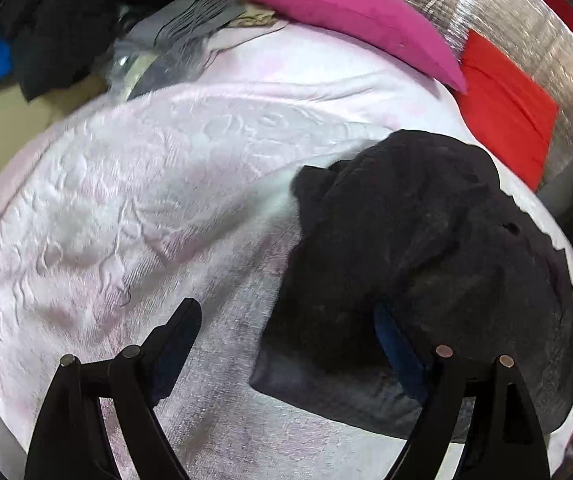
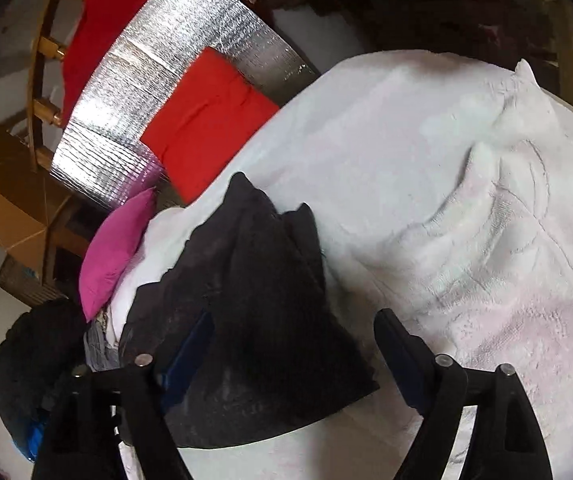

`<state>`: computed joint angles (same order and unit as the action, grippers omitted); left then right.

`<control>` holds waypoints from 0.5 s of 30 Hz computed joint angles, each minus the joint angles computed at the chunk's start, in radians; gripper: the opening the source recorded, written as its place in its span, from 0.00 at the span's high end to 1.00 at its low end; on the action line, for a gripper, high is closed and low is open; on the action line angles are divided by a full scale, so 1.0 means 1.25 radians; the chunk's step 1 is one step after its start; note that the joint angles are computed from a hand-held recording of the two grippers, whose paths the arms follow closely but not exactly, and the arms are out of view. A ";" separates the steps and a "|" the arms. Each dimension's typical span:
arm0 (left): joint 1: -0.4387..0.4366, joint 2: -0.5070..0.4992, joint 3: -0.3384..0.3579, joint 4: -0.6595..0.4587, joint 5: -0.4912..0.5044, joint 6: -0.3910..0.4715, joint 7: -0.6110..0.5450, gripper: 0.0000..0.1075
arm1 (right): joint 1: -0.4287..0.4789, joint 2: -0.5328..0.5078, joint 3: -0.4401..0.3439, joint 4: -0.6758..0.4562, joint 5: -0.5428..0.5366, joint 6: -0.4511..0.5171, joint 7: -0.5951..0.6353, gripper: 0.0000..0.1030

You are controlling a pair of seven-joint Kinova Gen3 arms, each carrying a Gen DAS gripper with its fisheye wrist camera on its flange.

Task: Fold large clothes

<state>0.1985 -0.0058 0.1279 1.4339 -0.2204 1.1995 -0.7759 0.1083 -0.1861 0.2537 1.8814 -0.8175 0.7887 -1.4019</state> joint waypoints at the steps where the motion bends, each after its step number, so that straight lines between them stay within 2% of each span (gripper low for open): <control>1: -0.001 -0.003 -0.006 0.007 0.004 -0.007 -0.006 0.18 | -0.007 0.008 -0.006 -0.007 0.025 -0.005 -0.011 0.29; 2: -0.001 -0.003 -0.010 0.014 0.005 -0.016 -0.011 0.18 | 0.001 0.016 -0.019 -0.005 0.040 -0.004 -0.014 0.42; 3: -0.006 0.000 -0.010 0.016 0.012 -0.019 -0.022 0.18 | 0.024 0.036 -0.042 -0.013 0.042 0.003 -0.013 0.47; 5: -0.017 -0.002 -0.028 0.026 0.061 -0.036 -0.068 0.22 | 0.036 0.080 -0.043 -0.017 0.008 0.027 0.000 0.49; 6: -0.003 -0.008 -0.053 0.037 0.093 -0.064 -0.095 0.39 | 0.022 0.090 -0.027 -0.010 -0.015 0.032 0.006 0.57; 7: 0.001 -0.014 -0.064 0.046 0.122 -0.088 -0.121 0.63 | 0.016 0.092 -0.025 -0.008 -0.025 0.027 0.009 0.61; 9: -0.026 -0.019 -0.042 0.045 0.141 -0.101 -0.156 0.72 | 0.017 0.072 -0.055 -0.004 -0.006 -0.013 0.015 0.75; 10: -0.048 -0.023 -0.015 0.046 0.130 -0.106 -0.165 0.77 | 0.003 0.052 -0.064 -0.002 0.015 -0.044 0.011 0.77; 12: -0.056 -0.028 0.001 0.048 0.113 -0.110 -0.158 0.79 | -0.033 0.023 -0.059 0.007 0.029 -0.085 -0.001 0.77; 13: -0.049 -0.030 -0.013 0.052 0.123 -0.113 -0.163 0.79 | -0.028 0.024 -0.071 0.004 0.049 -0.089 -0.021 0.77; 15: -0.044 -0.026 -0.035 0.062 0.151 -0.112 -0.185 0.78 | 0.025 0.053 -0.134 -0.011 0.114 -0.077 -0.065 0.77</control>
<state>0.1431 -0.0389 0.0846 1.5113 -0.0323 1.0598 -1.0068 0.1395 -0.1202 0.0862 1.8677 -0.6749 0.6927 -1.4837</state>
